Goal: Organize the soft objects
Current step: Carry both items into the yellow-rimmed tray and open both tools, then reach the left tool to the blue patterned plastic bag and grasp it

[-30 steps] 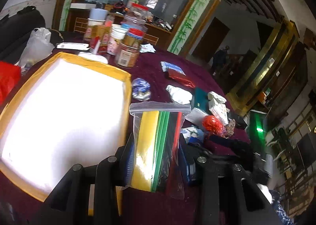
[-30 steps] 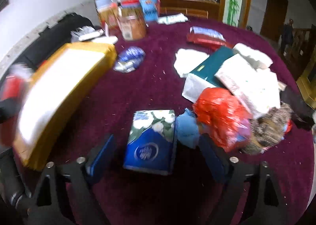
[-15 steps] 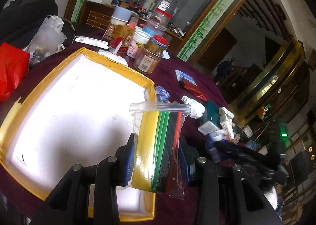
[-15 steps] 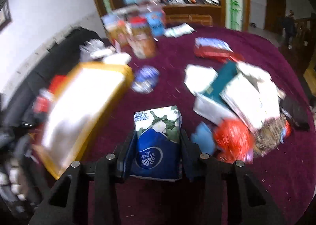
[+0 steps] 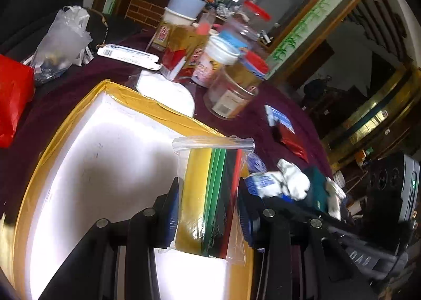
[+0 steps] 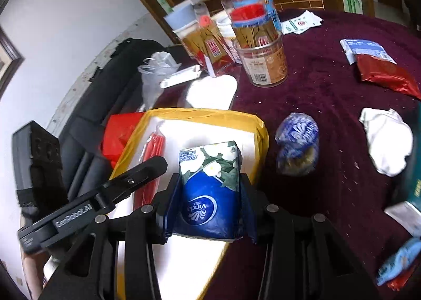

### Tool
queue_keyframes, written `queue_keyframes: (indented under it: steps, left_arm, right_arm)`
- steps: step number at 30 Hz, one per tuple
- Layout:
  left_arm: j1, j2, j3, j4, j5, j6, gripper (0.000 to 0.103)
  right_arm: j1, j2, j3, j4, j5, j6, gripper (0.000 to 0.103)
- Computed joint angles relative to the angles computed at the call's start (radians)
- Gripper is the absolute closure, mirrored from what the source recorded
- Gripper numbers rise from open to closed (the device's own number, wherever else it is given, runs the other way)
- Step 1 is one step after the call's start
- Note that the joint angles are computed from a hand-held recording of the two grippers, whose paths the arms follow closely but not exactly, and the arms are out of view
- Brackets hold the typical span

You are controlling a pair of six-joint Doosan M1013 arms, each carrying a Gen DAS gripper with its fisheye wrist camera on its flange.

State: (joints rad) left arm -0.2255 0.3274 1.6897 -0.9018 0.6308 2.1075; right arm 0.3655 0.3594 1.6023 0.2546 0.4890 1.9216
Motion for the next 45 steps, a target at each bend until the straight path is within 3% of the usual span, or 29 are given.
queue_keyframes:
  steps: [5, 7, 8, 11, 16, 20, 22, 27, 31, 34, 37, 39, 43, 45]
  left_arm:
    - [-0.002, 0.043, -0.037, 0.026, -0.005, -0.048, 0.059]
    - [0.009, 0.057, -0.048, 0.006, 0.020, -0.067, 0.040]
    - [0.016, 0.059, -0.046, -0.023, 0.029, -0.062, 0.036]
    - [0.026, 0.052, -0.032, -0.084, 0.030, -0.016, 0.033]
    - [0.017, 0.005, 0.024, -0.082, -0.018, 0.005, 0.032]
    - [-0.014, -0.035, 0.093, 0.016, -0.120, -0.050, 0.031]
    - [-0.027, -0.032, 0.099, 0.084, -0.109, -0.127, 0.032]
    - [-0.090, -0.045, 0.102, 0.411, -0.127, -0.377, 0.031]
    - [-0.123, -0.060, 0.118, 0.528, -0.126, -0.442, 0.031]
    - [-0.128, -0.066, 0.127, 0.521, -0.134, -0.417, 0.031]
    - [-0.099, -0.062, 0.120, 0.364, -0.111, -0.311, 0.031]
    - [-0.100, -0.080, 0.128, 0.333, -0.141, -0.307, 0.031]
    - [-0.147, -0.127, 0.139, 0.390, -0.205, -0.316, 0.029]
    - [-0.175, -0.130, 0.125, 0.442, -0.199, -0.322, 0.029]
  right_arm:
    - [-0.010, 0.042, -0.033, 0.015, 0.024, 0.012, 0.058]
    - [-0.017, 0.047, -0.035, 0.035, 0.033, 0.005, 0.054]
    - [-0.017, 0.043, -0.030, 0.038, 0.027, 0.000, 0.054]
    - [0.000, 0.025, -0.025, -0.120, 0.018, 0.097, 0.038]
    - [0.006, -0.055, 0.053, -0.229, -0.044, 0.143, 0.037]
    - [0.014, -0.137, 0.148, -0.397, -0.090, 0.266, 0.032]
    - [0.011, -0.165, 0.187, -0.427, -0.104, 0.300, 0.032]
    - [0.004, -0.222, 0.263, -0.513, -0.120, 0.387, 0.032]
    - [-0.002, -0.270, 0.323, -0.576, -0.146, 0.455, 0.032]
    - [0.001, -0.311, 0.365, -0.728, -0.150, 0.586, 0.032]
    - [0.011, -0.339, 0.395, -0.991, -0.114, 0.811, 0.026]
    - [0.014, -0.358, 0.418, -1.162, -0.085, 0.971, 0.024]
    - [-0.008, -0.376, 0.458, -1.388, -0.034, 1.196, 0.021]
    - [-0.033, -0.378, 0.476, -1.450, -0.030, 1.276, 0.020]
